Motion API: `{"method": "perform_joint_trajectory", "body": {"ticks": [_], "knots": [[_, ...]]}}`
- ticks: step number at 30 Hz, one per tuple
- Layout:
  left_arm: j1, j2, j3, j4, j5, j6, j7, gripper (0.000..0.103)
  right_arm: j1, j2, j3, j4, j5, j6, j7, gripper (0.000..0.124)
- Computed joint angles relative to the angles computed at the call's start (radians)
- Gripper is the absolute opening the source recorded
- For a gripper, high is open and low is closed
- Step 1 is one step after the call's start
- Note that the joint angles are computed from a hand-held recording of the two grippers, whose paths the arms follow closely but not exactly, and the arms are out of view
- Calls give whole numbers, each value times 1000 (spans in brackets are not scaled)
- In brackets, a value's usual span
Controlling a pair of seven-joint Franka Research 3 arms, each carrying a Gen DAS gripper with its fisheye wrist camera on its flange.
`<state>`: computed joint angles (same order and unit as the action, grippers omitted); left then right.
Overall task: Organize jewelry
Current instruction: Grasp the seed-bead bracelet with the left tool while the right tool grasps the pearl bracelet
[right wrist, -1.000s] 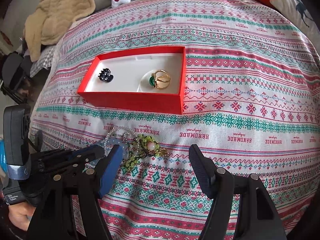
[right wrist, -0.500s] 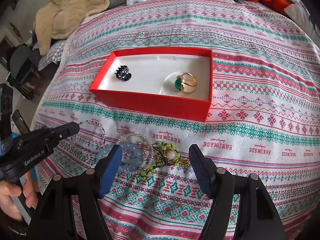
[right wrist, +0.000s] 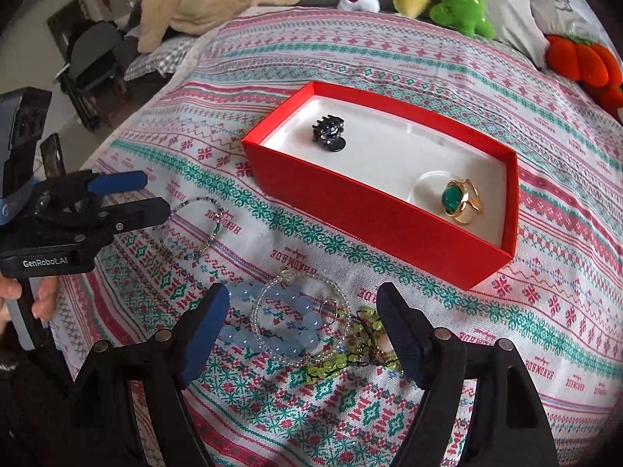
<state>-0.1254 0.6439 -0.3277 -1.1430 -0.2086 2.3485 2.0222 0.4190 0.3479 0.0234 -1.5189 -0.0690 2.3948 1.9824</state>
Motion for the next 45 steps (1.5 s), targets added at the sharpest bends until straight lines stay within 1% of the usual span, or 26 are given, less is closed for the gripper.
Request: {"method": "perform_joint_trajectory", "body": {"ticks": [2, 4, 7, 9, 11, 20, 22, 25, 27, 28, 30, 32, 36, 45], "knots": [[16, -16, -18, -46, -11, 34, 60, 89, 2, 10, 2, 5, -13, -9, -29, 81], [26, -23, -33, -75, -21, 38, 117, 93, 2, 23, 5, 14, -12, -27, -55, 81], [8, -20, -22, -84, 5, 26, 154, 94, 5, 42, 4, 27, -11, -54, -75, 81], [-8, -8, -8, -72, 28, 14, 155, 94, 9, 46, 0, 24, -17, -49, -82, 81], [-9, 2, -8, -60, 28, 12, 157, 94, 11, 44, -1, 18, -17, -39, -83, 81], [-5, 79, -24, 88, -14, -111, 161, 94, 21, 53, -8, 22, -35, -24, -94, 80], [-6, 100, -28, 131, -31, -151, 157, 93, 24, 48, -9, 16, -40, -17, -90, 72], [-2, 119, -38, 172, -64, -199, 158, 87, 29, 52, -9, 28, -44, -23, -85, 64], [-9, 116, -33, 171, -66, -207, 166, 79, 30, 54, -10, 31, -46, -24, -83, 62], [-14, 113, -28, 168, -62, -209, 169, 77, 30, 56, -9, 34, -46, -25, -83, 61], [-24, 106, -18, 157, -50, -200, 171, 66, 30, 56, -10, 35, -47, -26, -84, 60], [-33, 100, -8, 146, -35, -181, 166, 59, 31, 58, -11, 40, -49, -30, -83, 60], [-36, 119, -8, 184, -33, -204, 150, 59, 31, 53, -13, 40, -52, -30, -77, 60], [-25, 99, -13, 160, -41, -174, 147, 58, 25, 25, -15, 24, -60, 1, -59, 60]]}}
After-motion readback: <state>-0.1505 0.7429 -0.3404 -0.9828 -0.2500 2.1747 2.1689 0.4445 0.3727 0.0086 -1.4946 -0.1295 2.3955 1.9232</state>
